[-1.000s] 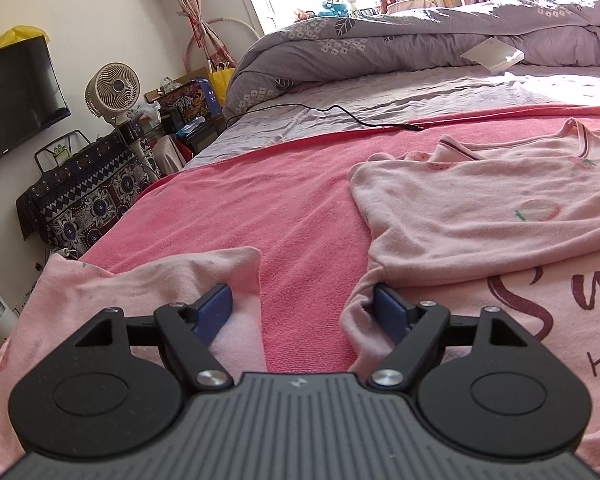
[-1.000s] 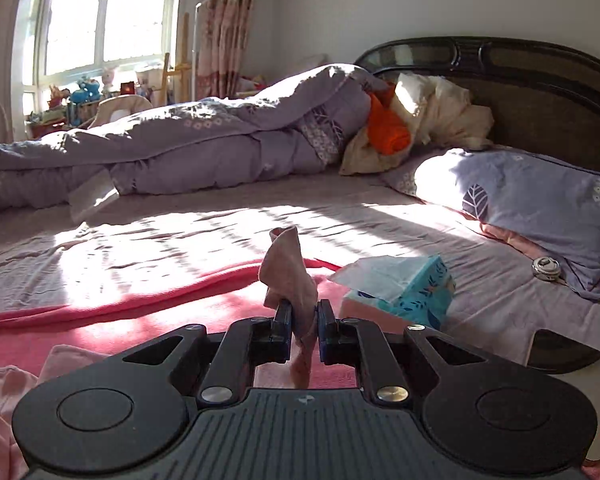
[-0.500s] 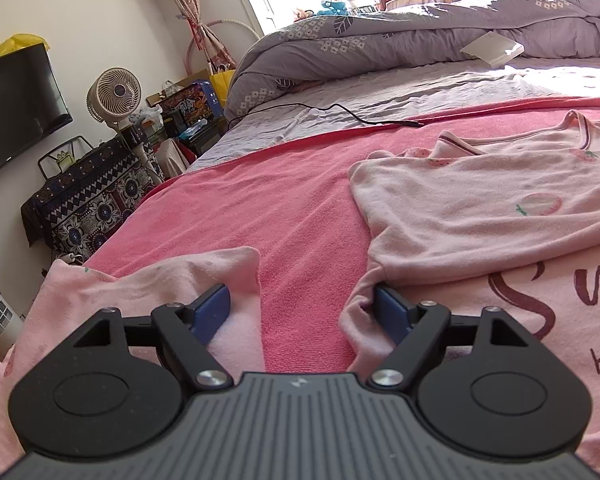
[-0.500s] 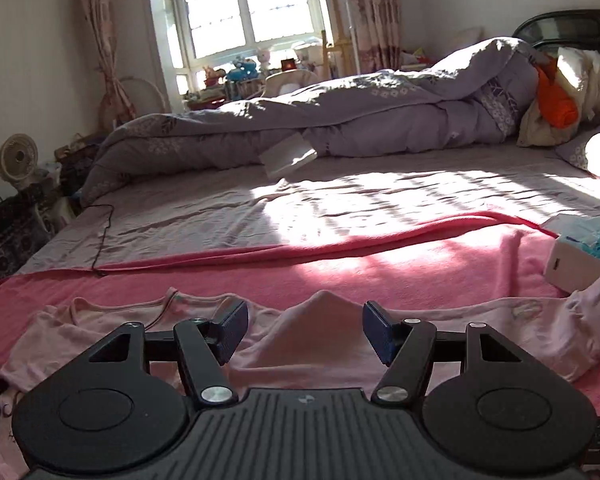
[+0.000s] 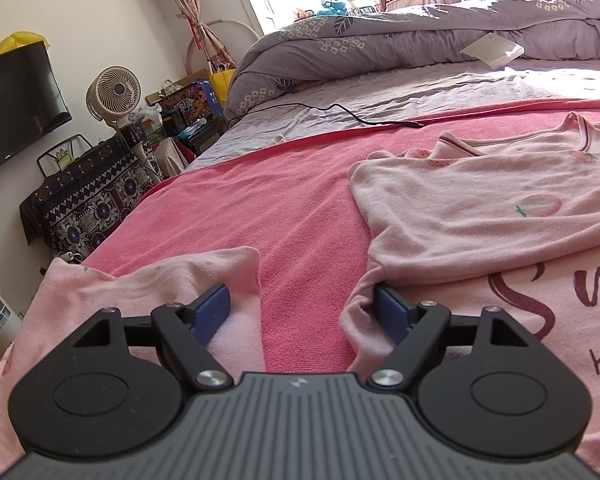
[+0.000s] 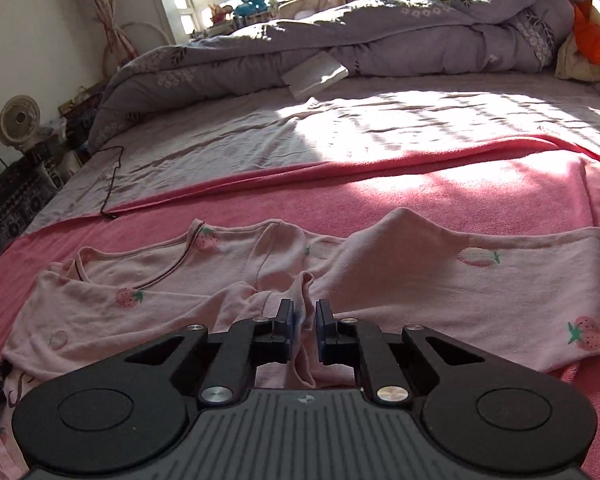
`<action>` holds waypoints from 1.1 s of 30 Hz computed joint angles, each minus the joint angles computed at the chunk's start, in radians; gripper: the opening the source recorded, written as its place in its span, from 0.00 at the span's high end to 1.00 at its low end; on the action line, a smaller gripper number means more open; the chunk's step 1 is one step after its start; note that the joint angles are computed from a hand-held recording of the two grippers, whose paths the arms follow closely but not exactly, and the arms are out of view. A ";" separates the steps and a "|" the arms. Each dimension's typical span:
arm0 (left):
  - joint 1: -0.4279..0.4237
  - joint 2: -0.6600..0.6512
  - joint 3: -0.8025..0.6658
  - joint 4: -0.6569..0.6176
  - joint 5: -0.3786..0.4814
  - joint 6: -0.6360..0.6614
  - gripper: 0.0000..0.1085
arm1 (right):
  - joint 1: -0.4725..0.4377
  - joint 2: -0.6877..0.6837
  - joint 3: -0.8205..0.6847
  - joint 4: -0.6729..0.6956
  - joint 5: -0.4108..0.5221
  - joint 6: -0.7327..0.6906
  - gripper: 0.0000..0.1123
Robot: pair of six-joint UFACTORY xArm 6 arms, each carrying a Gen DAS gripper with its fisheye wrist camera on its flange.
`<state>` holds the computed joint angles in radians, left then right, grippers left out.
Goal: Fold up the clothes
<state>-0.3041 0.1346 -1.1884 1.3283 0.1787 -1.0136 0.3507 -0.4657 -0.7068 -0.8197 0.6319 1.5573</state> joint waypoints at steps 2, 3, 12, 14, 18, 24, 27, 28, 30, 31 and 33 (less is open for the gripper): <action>0.000 0.000 0.000 0.001 0.000 -0.001 0.25 | -0.020 -0.024 0.031 0.064 0.023 -0.019 0.89; 0.000 0.000 0.000 0.001 0.000 -0.001 0.25 | -0.023 -0.031 0.041 0.086 0.036 -0.027 0.89; -0.001 0.000 0.000 0.003 0.002 -0.001 0.25 | -0.066 -0.079 0.108 0.028 -0.220 -0.025 0.55; -0.001 0.000 0.000 0.003 0.002 -0.001 0.25 | -0.038 -0.052 0.067 0.005 -0.162 -0.025 0.61; -0.001 0.000 0.000 0.005 0.003 -0.002 0.25 | 0.001 0.009 -0.048 -0.195 0.058 0.019 0.58; -0.002 0.000 0.000 0.009 0.004 -0.007 0.25 | -0.130 0.177 -0.169 -0.102 0.016 -0.290 0.39; -0.003 0.000 0.000 0.011 0.006 -0.008 0.25 | -0.168 0.251 -0.193 -0.004 -0.093 -0.371 0.34; -0.003 0.000 0.000 0.012 0.006 -0.008 0.24 | -0.165 0.272 -0.204 -0.004 -0.110 -0.379 0.27; -0.002 -0.001 0.001 0.012 0.003 -0.009 0.24 | -0.160 0.313 -0.223 0.009 -0.149 -0.409 0.24; -0.001 -0.001 0.001 0.011 0.001 -0.009 0.24 | -0.157 0.332 -0.231 0.030 -0.172 -0.433 0.24; 0.000 -0.001 0.002 0.009 -0.003 -0.008 0.24 | -0.150 0.365 -0.245 0.056 -0.208 -0.472 0.27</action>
<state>-0.3038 0.1338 -1.1867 1.3369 0.1760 -1.0215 0.2011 -0.1006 -0.9516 -0.7634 0.4236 1.0857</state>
